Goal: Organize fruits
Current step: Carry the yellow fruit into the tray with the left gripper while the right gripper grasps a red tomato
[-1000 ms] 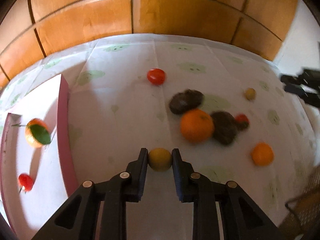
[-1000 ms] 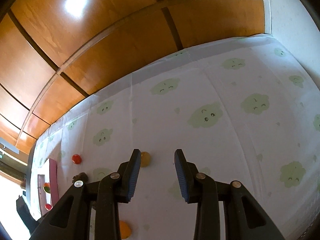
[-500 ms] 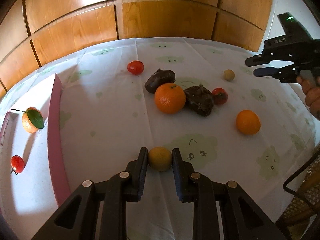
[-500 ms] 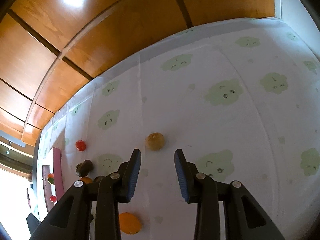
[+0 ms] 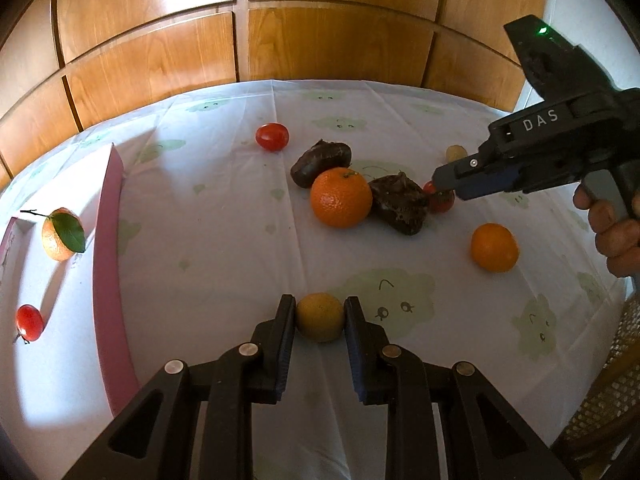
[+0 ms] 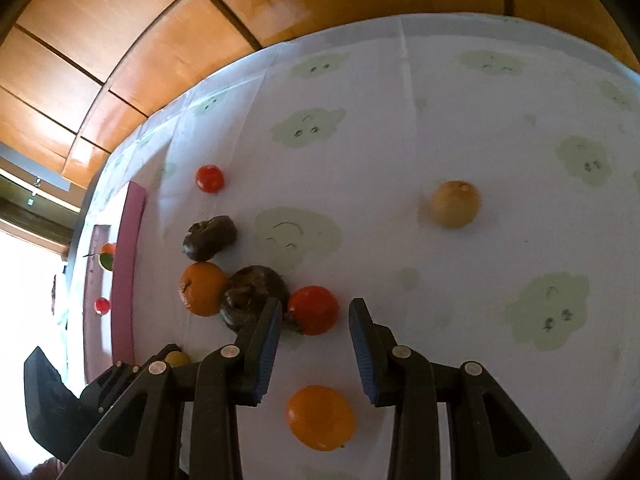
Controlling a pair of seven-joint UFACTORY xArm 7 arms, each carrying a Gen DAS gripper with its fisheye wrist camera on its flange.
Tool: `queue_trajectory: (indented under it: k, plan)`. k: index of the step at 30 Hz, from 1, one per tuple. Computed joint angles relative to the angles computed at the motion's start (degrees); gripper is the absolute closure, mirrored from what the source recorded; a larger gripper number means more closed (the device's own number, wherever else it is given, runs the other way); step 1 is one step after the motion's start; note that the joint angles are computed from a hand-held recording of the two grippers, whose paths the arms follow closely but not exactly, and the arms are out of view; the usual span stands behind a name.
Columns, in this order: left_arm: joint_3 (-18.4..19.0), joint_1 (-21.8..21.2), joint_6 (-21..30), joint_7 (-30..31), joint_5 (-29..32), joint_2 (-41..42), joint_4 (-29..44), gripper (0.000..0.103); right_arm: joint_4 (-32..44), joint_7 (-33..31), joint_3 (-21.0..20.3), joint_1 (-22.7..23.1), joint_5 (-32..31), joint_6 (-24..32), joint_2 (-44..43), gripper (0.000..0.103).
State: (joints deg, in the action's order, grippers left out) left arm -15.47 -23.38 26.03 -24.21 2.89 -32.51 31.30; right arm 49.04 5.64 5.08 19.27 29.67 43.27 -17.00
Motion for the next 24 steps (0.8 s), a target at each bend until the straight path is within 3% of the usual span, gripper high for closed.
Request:
queue_trajectory:
  k: [6, 10, 18, 24]
  plan:
    - [0.05, -0.06, -0.32, -0.43, -0.1, -0.11, -0.17, 0.078, 0.36, -0.56, 0.05, 0.35, 0.7, -0.82, 1.12, 0.068]
    - [0.05, -0.09, -0.26, -0.52, -0.15, -0.17, -0.14, 0.078, -0.31, -0.74, 0.31, 0.26, 0.07, -1.95, 0.48, 0.074]
    - [1.56, -0.97, 1.14, 1.12, -1.79, 0.43, 1.1, 0.079, -0.73, 3.15, 1.15, -1.14, -6.51, -4.37, -0.84, 0.077]
    - [2.08, -1.79, 2.05, 2.91, -3.38, -1.25, 1.49, 0.079, 0.22, 0.17, 0.11, 0.41, -4.35, -2.88, 0.19, 0.077]
